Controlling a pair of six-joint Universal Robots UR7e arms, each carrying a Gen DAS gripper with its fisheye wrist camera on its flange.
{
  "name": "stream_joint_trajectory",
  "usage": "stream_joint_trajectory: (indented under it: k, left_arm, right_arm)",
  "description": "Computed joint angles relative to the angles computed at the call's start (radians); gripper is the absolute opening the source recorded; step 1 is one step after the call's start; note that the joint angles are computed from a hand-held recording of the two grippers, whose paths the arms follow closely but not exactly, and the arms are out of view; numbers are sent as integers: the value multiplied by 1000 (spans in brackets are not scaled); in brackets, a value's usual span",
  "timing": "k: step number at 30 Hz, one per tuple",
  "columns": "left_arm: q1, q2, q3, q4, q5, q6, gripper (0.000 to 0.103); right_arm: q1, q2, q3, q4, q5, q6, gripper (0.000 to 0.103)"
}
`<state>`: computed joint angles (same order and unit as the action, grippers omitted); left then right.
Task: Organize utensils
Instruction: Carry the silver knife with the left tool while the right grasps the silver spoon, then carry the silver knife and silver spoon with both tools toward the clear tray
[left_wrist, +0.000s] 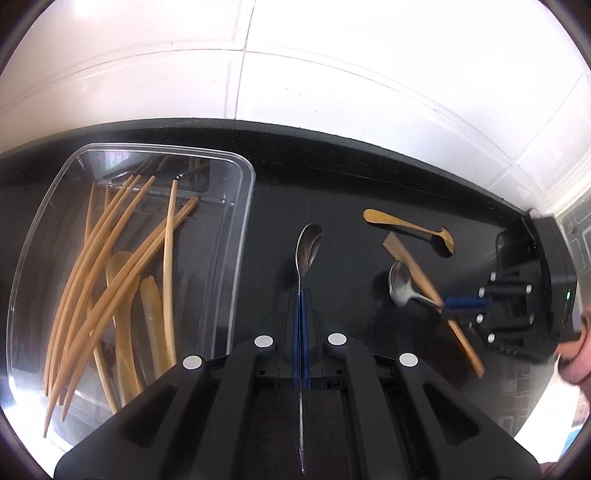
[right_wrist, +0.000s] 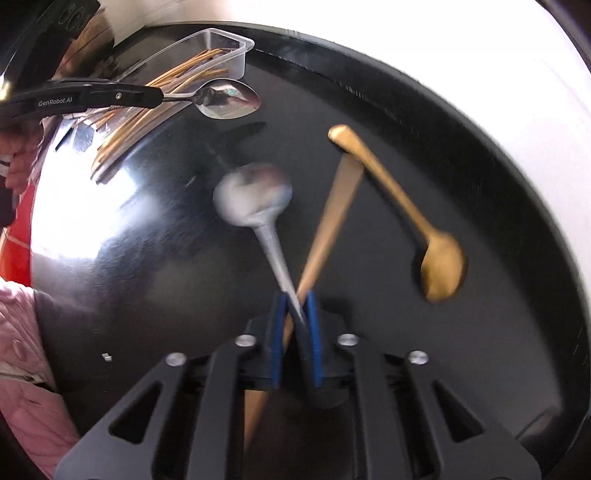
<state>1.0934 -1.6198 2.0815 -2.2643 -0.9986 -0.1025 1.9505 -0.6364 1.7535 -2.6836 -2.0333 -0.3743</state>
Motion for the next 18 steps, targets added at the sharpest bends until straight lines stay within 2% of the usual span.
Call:
stream_joint_trajectory:
  k: [2,6,12,14,18]
  left_arm:
    - [-20,-18,17,4,2,-4,0]
    - [-49,-46,39,14,-2,-6,0]
    - [-80,-81,59,42,-24,-12,0]
    - [-88,-94,68,55,-31,-17,0]
    - [-109,-109,89,72,-33,-27,0]
  right_arm:
    - [8,-53,106,-38,2,42,8]
    - [33,-90,196,-66,16,142,7]
    - [29,-145,307,-170,106,322,7]
    - [21,-131,319,-196,121,377,7]
    - [25,-164,359,-206,104,427,7]
